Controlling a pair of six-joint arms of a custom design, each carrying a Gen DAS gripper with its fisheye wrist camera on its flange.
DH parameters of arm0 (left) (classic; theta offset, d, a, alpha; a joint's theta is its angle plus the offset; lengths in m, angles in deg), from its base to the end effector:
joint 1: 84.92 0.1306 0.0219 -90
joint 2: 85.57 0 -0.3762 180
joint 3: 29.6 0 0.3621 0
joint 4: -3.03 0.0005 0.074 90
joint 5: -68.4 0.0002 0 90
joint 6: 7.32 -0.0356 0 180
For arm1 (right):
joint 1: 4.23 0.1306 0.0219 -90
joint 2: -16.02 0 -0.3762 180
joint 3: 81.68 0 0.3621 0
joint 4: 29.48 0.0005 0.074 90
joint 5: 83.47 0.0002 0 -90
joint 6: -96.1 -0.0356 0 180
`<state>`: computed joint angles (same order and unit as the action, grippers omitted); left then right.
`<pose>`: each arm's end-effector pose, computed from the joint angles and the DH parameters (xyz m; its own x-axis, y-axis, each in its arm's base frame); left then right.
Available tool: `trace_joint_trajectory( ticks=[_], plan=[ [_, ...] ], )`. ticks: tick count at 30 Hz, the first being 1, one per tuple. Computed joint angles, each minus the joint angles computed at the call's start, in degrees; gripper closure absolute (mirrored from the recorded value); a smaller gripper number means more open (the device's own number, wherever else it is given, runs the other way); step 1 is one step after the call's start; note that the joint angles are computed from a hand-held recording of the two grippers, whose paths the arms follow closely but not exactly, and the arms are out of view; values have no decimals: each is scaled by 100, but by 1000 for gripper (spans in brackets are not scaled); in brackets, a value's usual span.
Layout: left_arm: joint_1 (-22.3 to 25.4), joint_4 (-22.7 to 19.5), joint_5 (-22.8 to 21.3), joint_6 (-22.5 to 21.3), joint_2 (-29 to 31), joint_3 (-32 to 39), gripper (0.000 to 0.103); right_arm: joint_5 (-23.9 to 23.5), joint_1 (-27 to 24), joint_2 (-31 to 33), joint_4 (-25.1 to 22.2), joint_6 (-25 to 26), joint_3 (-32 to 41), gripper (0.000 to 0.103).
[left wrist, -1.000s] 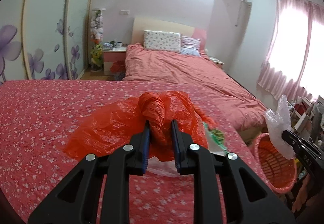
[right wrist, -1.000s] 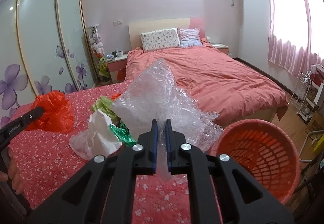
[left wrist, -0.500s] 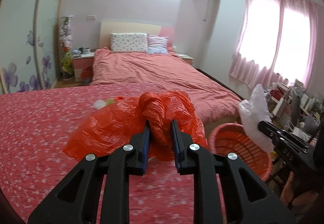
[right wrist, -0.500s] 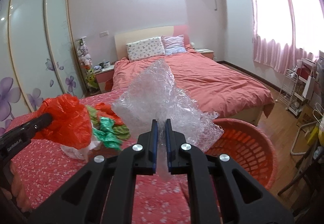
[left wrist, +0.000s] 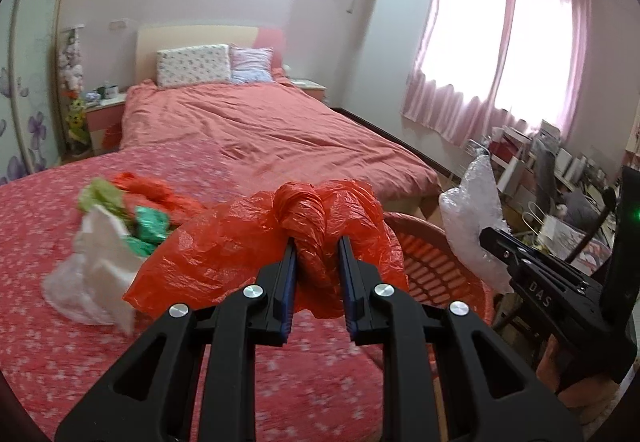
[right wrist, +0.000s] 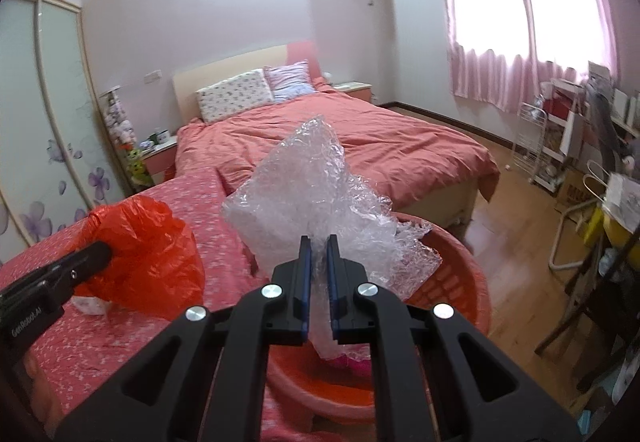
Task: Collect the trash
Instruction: 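Lift the bubble wrap and orange-red bag and carry toward the basket, then open both tools over the orange basket to drop the items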
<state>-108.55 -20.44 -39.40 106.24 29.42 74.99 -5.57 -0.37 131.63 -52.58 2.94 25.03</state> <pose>0.5781 -0.2416 0.3459 -0.5276 -0.1846 -0.8292 -0.0674 0.9821 -0.1757 0.6325 0.0497 0.3560 -0.5413 0.0175 -0.8406 -0.2137 0.9641 0.1577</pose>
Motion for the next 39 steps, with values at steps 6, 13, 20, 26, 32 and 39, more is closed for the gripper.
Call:
trace_joint_trajectory(
  ticks=[6,13,20,26,32,39],
  plan=[
    [-137,-186,233,-36,454,542,83,37,-184,289,-78,-116,252,94],
    [-172,-329,517,-101,790,925,83,49,-309,568,-134,-269,500,94],
    [-255,-584,719,-163,1224,1493,83,47,-347,803,-232,-389,759,94],
    [-258,-764,846,-196,1394,1702,77,-40,-376,1049,-408,-503,1072,90],
    [-202,-890,834,-131,1430,1706,62,-173,-386,1214,-537,-658,1247,84],
    [-116,-903,650,-35,1263,1440,58,68,-267,1114,-383,-477,1061,64]
  ],
)
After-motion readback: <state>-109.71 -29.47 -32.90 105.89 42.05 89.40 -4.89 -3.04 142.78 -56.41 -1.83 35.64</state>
